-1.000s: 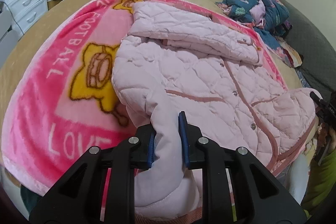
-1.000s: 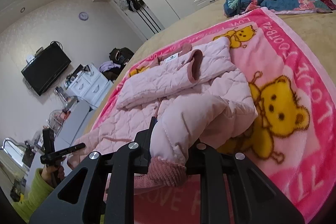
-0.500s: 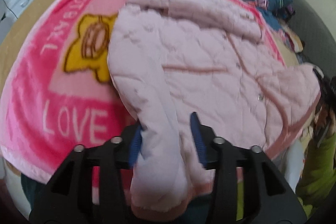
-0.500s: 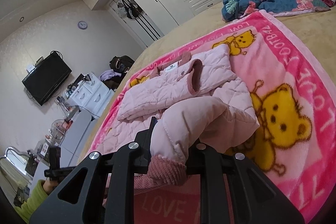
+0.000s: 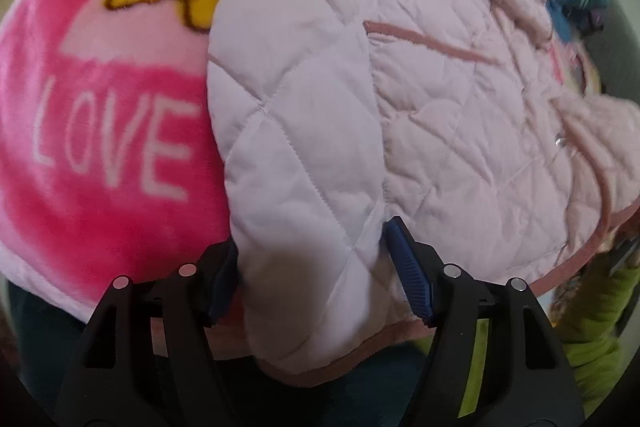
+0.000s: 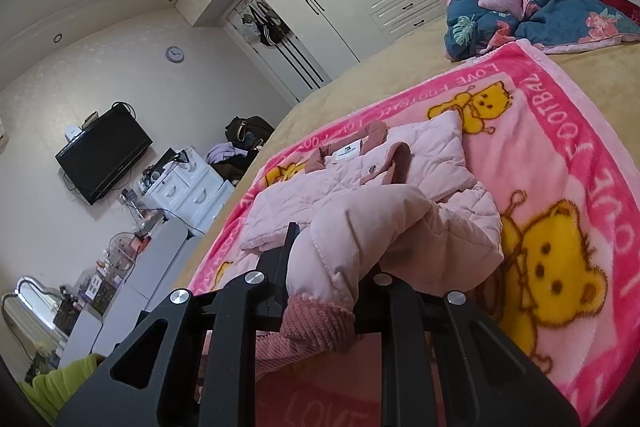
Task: Fold large clothes
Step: 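Lift the hem with both grippers and carry it toward the collar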
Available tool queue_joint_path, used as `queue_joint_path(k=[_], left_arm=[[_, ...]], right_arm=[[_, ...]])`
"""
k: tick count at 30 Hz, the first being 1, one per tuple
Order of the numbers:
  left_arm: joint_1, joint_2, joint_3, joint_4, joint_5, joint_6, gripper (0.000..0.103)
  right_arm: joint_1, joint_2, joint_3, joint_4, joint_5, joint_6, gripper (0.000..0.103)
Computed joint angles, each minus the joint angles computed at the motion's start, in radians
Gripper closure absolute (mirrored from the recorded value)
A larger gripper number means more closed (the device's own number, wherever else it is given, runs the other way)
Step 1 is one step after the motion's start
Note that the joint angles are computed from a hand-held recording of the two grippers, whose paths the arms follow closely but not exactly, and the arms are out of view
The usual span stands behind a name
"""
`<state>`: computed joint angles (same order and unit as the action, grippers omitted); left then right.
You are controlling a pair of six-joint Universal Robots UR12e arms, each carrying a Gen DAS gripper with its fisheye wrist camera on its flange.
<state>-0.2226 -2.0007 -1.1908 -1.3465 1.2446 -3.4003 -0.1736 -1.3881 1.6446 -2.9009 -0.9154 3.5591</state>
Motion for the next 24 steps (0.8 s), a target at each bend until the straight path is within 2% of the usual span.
queue_joint_path(k=[2, 3, 5, 7, 11, 18, 24], left_arm=[[0.000, 0.008, -0.019, 0.044, -0.019, -0.029, 0.059], [-0.003, 0.012, -0.025, 0.064, -0.018, -0.023, 0.063], [-0.009, 0.020, -0.033, 0.104, -0.014, -0.002, 0.081], [-0.006, 0.027, -0.040, 0.156, -0.025, -0.009, 0.087], [0.012, 0.048, -0.072, 0.287, -0.052, -0.063, 0.089], [0.014, 0.047, -0.052, 0.450, -0.033, -0.104, 0.090], [0.008, 0.017, 0.028, 0.485, 0.000, -0.097, 0.091]], right_arm=[[0.001, 0.001, -0.001, -0.002, -0.002, 0.002, 0.085], [0.000, 0.002, 0.000, -0.004, -0.004, 0.005, 0.085], [-0.003, 0.001, 0.007, -0.015, 0.000, 0.012, 0.085], [-0.005, 0.000, 0.011, -0.019, 0.000, 0.016, 0.085], [-0.008, -0.003, 0.016, -0.023, 0.000, 0.017, 0.085], [-0.008, 0.011, -0.012, -0.033, -0.010, 0.035, 0.085], [-0.006, 0.029, -0.048, -0.056, -0.033, 0.051, 0.085]])
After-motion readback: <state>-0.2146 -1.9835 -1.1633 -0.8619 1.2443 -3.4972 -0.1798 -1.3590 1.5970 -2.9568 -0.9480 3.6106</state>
